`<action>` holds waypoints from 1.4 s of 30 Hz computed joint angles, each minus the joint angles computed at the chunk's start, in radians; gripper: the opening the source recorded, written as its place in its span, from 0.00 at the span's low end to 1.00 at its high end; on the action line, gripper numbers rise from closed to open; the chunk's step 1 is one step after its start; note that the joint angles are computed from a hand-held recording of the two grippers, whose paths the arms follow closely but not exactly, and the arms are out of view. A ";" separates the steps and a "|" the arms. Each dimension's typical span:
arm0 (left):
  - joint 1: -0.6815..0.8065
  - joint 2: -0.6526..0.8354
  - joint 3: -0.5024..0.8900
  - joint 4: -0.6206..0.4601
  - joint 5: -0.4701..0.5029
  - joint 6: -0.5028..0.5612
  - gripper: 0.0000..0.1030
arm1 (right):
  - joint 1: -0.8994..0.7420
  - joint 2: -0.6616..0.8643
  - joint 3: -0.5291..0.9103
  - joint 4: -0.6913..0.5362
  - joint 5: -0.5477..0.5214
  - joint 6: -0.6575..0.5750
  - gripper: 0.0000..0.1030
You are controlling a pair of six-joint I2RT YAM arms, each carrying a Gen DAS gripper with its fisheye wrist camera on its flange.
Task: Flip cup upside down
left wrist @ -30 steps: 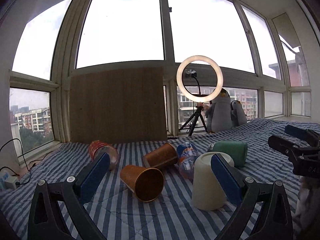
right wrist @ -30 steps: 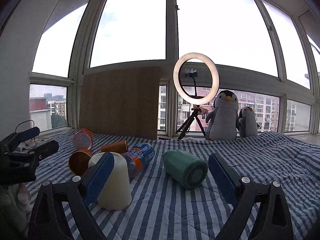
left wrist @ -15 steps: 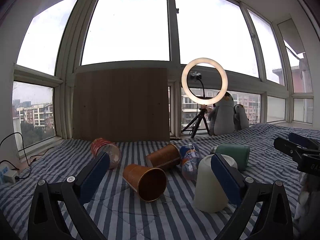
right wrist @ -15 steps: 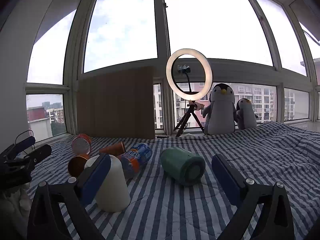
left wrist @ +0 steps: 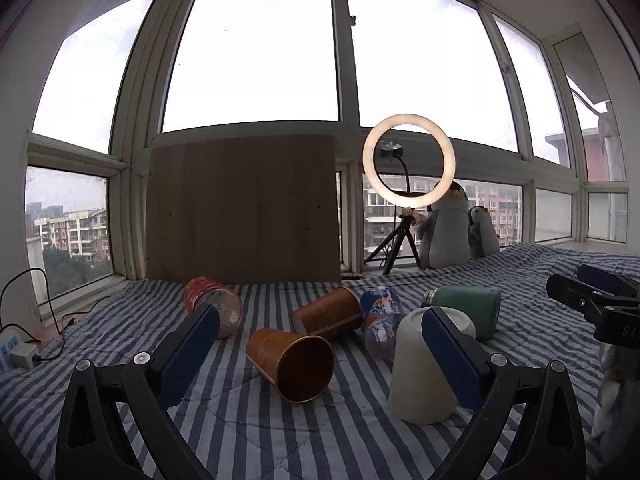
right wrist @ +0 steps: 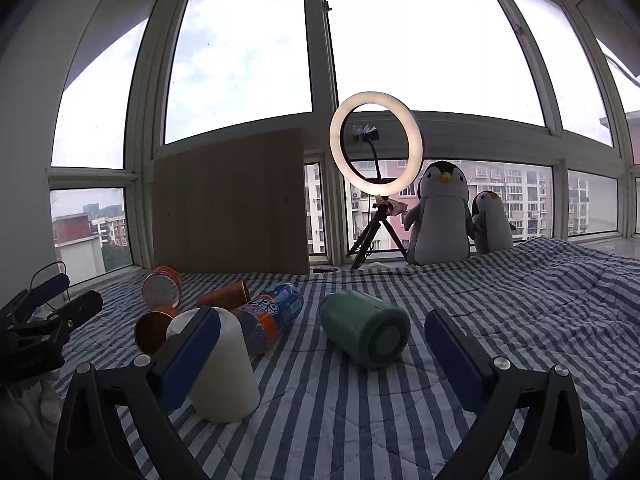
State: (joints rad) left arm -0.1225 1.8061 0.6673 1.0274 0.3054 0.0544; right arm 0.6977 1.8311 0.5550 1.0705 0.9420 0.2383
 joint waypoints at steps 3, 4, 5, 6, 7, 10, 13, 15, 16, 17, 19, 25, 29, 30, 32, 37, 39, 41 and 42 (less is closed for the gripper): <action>-0.001 0.001 0.002 -0.002 0.000 -0.001 1.00 | -0.001 0.000 0.000 -0.002 -0.001 0.001 0.98; 0.000 0.000 0.001 -0.001 0.000 -0.001 1.00 | -0.001 0.000 0.000 -0.004 -0.002 0.002 0.98; 0.000 0.001 0.001 0.001 0.000 -0.001 1.00 | -0.001 -0.001 0.000 -0.005 -0.002 0.004 0.98; 0.001 0.001 0.000 0.003 0.000 -0.002 1.00 | 0.000 -0.001 -0.002 -0.004 -0.003 0.006 0.98; 0.001 0.002 0.000 0.006 -0.001 -0.003 1.00 | -0.001 -0.001 -0.002 -0.004 -0.003 0.007 0.98; 0.002 0.004 -0.002 0.012 0.000 -0.006 1.00 | -0.002 -0.002 -0.004 -0.003 -0.004 0.011 0.98; 0.002 0.005 -0.007 0.024 -0.002 -0.008 1.00 | -0.002 -0.001 -0.004 -0.001 -0.004 0.012 0.98; 0.003 0.005 -0.009 0.027 -0.002 -0.008 1.00 | -0.004 -0.002 -0.005 -0.001 -0.006 0.011 0.98; 0.004 0.005 -0.009 0.027 -0.001 -0.008 1.00 | -0.004 -0.002 -0.005 -0.001 -0.006 0.011 0.98; 0.004 0.004 -0.010 0.027 -0.001 -0.009 1.00 | -0.003 -0.001 -0.005 0.001 -0.005 0.009 0.98; 0.004 0.005 -0.010 0.027 0.000 -0.009 1.00 | -0.003 -0.001 -0.005 -0.001 -0.005 0.011 0.98; 0.003 0.002 -0.009 0.019 -0.001 -0.003 1.00 | -0.003 -0.001 -0.004 0.000 -0.005 0.011 0.98; -0.003 0.003 -0.003 0.004 -0.010 0.004 1.00 | -0.003 -0.001 -0.003 -0.003 -0.004 0.011 0.98; -0.004 0.002 -0.003 0.005 -0.011 0.004 1.00 | -0.002 -0.001 -0.004 -0.001 -0.004 0.011 0.98; -0.005 0.002 -0.005 0.006 -0.012 0.005 1.00 | -0.002 0.000 -0.003 0.000 -0.003 0.010 0.98; -0.005 -0.001 -0.007 0.003 -0.014 0.005 1.00 | -0.002 0.000 -0.002 -0.002 -0.003 0.011 0.98; -0.005 0.000 -0.005 0.001 -0.014 0.006 1.00 | -0.002 0.000 -0.002 -0.002 -0.003 0.011 0.98; -0.006 -0.002 -0.005 -0.001 -0.011 0.008 1.00 | -0.002 0.000 -0.002 -0.002 -0.003 0.010 0.98; -0.008 -0.002 -0.003 -0.005 -0.013 0.012 1.00 | -0.001 0.000 -0.003 0.000 -0.002 0.009 0.98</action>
